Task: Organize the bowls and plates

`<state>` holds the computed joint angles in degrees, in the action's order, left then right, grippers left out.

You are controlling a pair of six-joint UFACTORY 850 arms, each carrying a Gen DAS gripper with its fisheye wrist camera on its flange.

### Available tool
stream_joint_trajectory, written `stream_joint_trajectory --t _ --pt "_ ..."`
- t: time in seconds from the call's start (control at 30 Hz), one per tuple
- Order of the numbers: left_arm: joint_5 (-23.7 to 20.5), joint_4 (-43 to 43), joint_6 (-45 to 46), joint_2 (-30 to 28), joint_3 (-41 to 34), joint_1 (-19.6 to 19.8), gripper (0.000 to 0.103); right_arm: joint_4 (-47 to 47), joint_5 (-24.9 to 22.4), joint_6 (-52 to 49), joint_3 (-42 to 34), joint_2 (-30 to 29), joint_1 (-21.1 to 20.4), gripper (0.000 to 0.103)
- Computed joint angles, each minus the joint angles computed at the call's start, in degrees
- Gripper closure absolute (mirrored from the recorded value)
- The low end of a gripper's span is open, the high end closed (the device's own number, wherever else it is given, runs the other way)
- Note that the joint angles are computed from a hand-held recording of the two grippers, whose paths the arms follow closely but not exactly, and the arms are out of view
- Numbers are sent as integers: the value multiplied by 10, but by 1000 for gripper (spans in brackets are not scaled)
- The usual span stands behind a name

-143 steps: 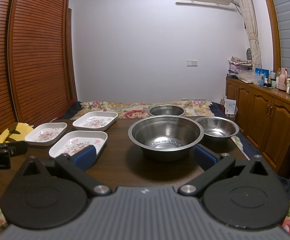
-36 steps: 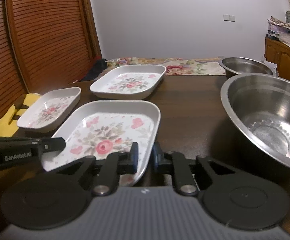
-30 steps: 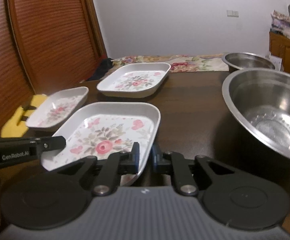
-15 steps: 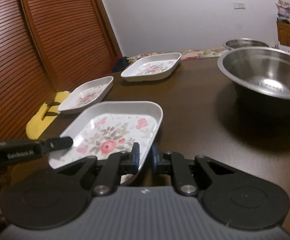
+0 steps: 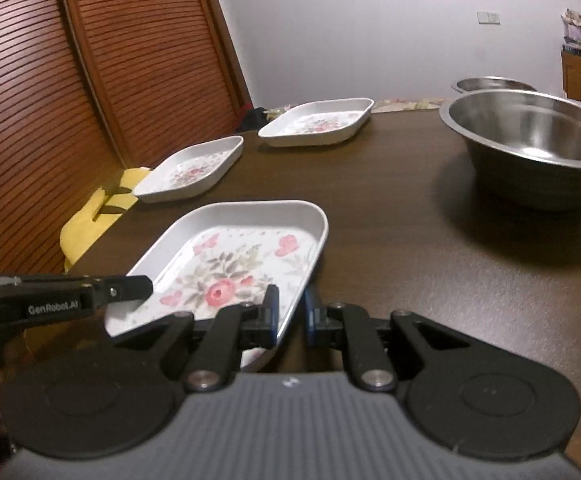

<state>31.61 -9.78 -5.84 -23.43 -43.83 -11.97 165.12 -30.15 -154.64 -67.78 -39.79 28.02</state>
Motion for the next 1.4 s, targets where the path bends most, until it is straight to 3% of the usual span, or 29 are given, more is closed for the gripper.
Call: stream_joint_trajectory --t 0.7,0.87,1.07,1.23,1.4 --pt "2 -2 -3 2 1 1 90 72 -11 -105 6 -1 11 87" --pt "3 -17 11 10 3 2 77 99 -30 -131 16 8 10 80" --pt "8 -33 33 21 1 8 64 65 -46 -99 18 23 -3 74" --pt "5 -49 69 21 -18 21 56 30 -38 -96 -7 25 -9 65" --pt "-5 -70 112 5 -53 45 54 -53 -8 -43 -67 7 -13 56"
